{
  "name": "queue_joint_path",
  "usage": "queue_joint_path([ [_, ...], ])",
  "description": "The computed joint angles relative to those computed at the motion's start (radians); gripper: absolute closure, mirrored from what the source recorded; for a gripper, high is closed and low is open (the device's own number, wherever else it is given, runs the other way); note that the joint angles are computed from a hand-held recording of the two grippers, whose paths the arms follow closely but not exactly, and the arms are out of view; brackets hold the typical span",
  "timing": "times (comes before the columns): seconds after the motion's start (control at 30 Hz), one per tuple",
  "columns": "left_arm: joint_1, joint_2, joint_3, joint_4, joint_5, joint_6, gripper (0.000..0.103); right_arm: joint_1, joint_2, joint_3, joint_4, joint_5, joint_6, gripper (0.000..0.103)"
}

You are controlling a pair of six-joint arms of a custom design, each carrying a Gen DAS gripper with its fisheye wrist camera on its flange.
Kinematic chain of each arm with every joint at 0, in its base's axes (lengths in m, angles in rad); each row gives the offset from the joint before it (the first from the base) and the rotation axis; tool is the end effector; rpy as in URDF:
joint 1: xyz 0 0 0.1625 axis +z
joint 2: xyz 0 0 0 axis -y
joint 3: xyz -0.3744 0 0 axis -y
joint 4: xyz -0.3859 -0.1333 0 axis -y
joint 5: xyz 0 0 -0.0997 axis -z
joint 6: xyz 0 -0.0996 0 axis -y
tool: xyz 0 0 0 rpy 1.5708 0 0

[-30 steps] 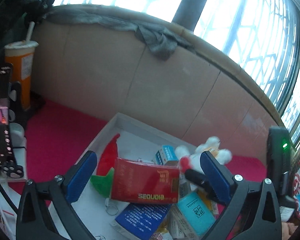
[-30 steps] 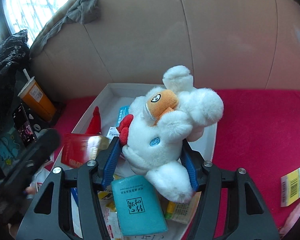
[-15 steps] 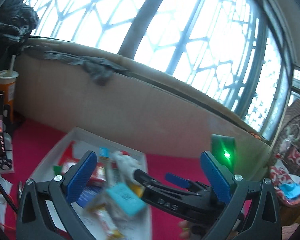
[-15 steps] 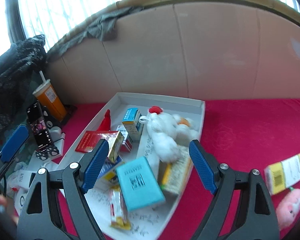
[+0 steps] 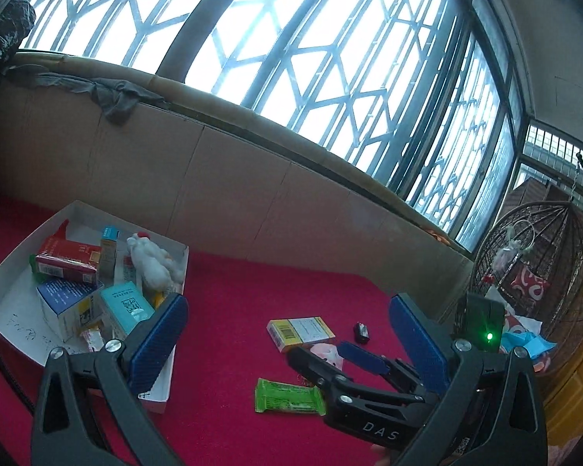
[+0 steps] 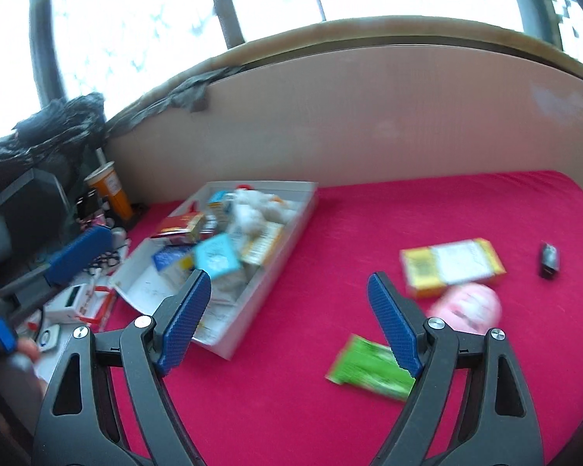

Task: Organize objects
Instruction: 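Move both tools back over the remaining loose items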

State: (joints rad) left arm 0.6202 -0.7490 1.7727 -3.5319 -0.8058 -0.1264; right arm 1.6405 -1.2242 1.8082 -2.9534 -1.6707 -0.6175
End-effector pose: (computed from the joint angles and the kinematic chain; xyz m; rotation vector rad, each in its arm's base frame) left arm -0.3641 -0.5086 0.1257 0.5324 2.4837 -1.5955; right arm 0.1641 -0.5797 0.3041 0.8384 -2.5089 1.0386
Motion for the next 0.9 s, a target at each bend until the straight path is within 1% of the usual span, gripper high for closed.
queue_joint_path([
  [0.07, -0.009, 0.008, -0.004, -0.033, 0.014, 0.015, 0.0, -0.032, -0.032, 0.03, -0.036, -0.005, 0.021, 0.019],
  [0.17, -0.021, 0.023, -0.014, -0.076, 0.047, 0.039, 0.0, -0.07, -0.061, 0.047, -0.041, -0.014, 0.06, 0.019],
  [0.33, -0.021, 0.031, -0.019, -0.04, 0.047, 0.001, 0.0, -0.128, -0.103, 0.077, -0.053, -0.01, 0.106, 0.018],
  [0.43, -0.022, 0.037, -0.022, -0.017, 0.038, -0.019, 0.0, -0.152, -0.127, 0.105, -0.062, -0.002, 0.121, 0.015],
  [0.67, -0.031, 0.049, -0.032, 0.01, 0.04, -0.019, 0.0, -0.172, -0.144, 0.115, -0.03, 0.013, 0.135, 0.015],
  [0.9, -0.03, 0.047, -0.032, 0.038, 0.036, -0.046, 0.0, -0.179, -0.154, 0.12, -0.03, 0.027, 0.151, 0.015],
])
